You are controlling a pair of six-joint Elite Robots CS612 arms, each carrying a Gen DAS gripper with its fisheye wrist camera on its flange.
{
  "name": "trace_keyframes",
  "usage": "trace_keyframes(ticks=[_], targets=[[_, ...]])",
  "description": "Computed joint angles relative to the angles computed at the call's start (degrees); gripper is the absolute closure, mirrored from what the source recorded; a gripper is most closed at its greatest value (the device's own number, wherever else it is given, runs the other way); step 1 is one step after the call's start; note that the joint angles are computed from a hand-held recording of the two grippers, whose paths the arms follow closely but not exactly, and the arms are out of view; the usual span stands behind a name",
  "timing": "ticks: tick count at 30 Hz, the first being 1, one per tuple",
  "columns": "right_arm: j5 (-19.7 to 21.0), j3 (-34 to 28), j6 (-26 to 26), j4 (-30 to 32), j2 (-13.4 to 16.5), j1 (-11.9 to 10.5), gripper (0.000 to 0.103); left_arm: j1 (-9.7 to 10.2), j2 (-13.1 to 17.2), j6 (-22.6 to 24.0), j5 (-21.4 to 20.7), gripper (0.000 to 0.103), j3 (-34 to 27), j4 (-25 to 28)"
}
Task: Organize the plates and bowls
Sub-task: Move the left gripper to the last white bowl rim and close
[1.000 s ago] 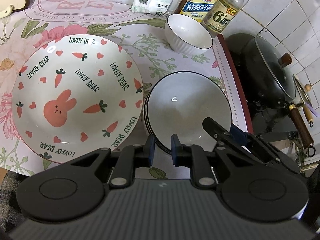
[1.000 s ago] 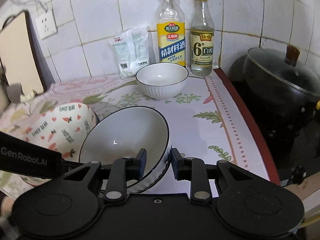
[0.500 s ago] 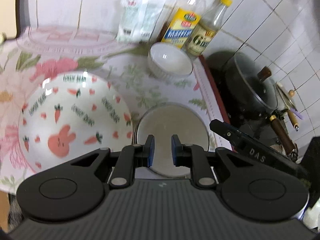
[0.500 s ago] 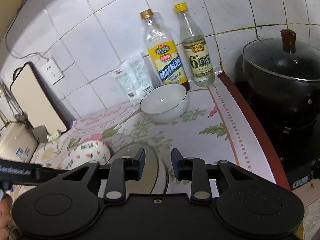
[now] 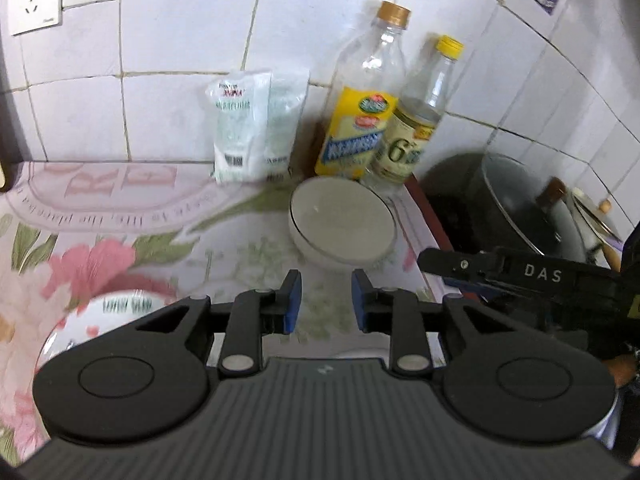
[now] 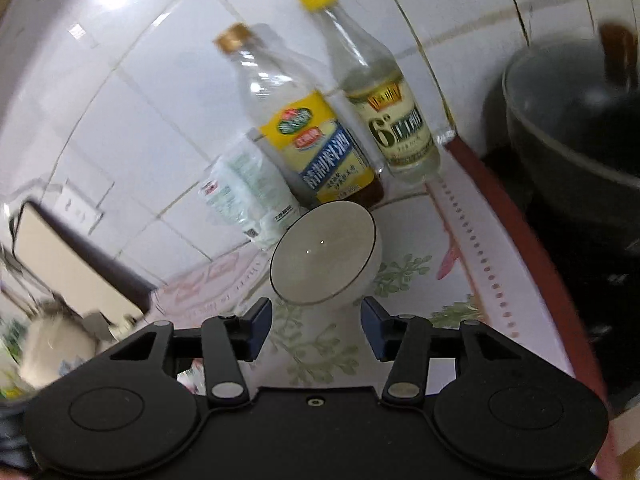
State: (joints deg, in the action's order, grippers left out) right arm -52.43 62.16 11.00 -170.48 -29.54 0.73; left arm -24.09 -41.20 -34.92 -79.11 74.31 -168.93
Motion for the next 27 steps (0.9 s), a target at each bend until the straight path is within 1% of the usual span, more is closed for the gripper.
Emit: trace_keyframes(ticks=[1, 3, 6, 8, 10, 13, 15, 17, 19, 20, 21, 22, 23, 24, 25, 26, 27], targets=[[0.75, -1.74, 1.48, 1.49, 0.99, -0.04, 0.048, 0.17, 0.89, 0.02, 0.51, 0.076, -1.24, 0.4], [1.69, -4.78, 2.3, 4.51, 2.63, 0.04, 0.048, 0.51, 2.36, 0.3, 0.62, 0.075, -3.42, 1.71], [-0.57, -8.49, 2.33, 8.71, 4.4, 0.64, 0.048, 1.32, 4.64, -0.56, -0.96, 0.071, -6.96, 4.24], [-0.89, -10.96, 2.48, 11.02, 5.67, 0.88, 0.048, 1.68, 5.84, -0.81, -1.83, 0.068, -8.7, 5.18], [-1.64, -13.48, 2.9, 13.33, 6.91, 1.1, 0.048, 2.04, 7.26, -1.36, -2.37, 0.062, -10.9, 6.84], [-3.32, -16.1, 2.77, 14.92, 8.27, 1.51, 0.048, 2.62, 9.24, -2.78, -4.1, 0.062, -14.31, 10.08], [-4.0, -17.5, 2.36, 15.71, 9.03, 1.67, 0.048, 3.12, 10.34, -5.05, -6.2, 0.06, -16.04, 11.54], [-5.0, -18.67, 2.37, 15.82, 9.78, 1.82, 0.049, 3.12, 10.95, -5.62, -5.86, 0.06, -17.06, 12.8], [-6.13, -19.47, 2.23, 15.69, 10.3, 1.93, 0.049, 2.98, 11.49, -5.25, -4.72, 0.06, -17.93, 13.44], [-6.45, -19.89, 2.04, 15.69, 10.59, 1.97, 0.049, 3.02, 11.71, -5.2, -4.88, 0.06, -18.32, 13.72], [-6.65, -20.37, 2.01, 15.63, 10.91, 1.99, 0.049, 3.15, 11.97, -5.46, -5.47, 0.064, -18.86, 14.46], [-6.69, -20.69, 1.85, 15.54, 11.18, 1.98, 0.049, 3.24, 12.16, -5.81, -6.01, 0.069, -19.41, 15.84], [-6.77, -21.06, 1.53, 15.94, 11.39, 1.99, 0.064, 3.28, 12.32, -6.64, -6.24, 0.072, -19.79, 16.52], [-5.88, -21.38, 1.46, 16.39, 11.63, 1.87, 0.073, 3.35, 12.34, -7.76, -7.05, 0.082, -19.68, 16.29], [-3.57, -21.64, 2.77, 15.97, 11.97, 1.61, 0.078, 3.37, 12.37, -8.32, -8.06, 0.087, -19.57, 15.69], [-3.12, -21.28, 4.15, 14.59, 12.03, 1.54, 0.079, 3.09, 12.27, -7.74, -7.01, 0.087, -19.53, 16.06], [-3.47, -21.0, 3.95, 14.08, 11.94, 1.6, 0.08, 2.83, 12.26, -6.75, -6.03, 0.087, -19.64, 16.39]])
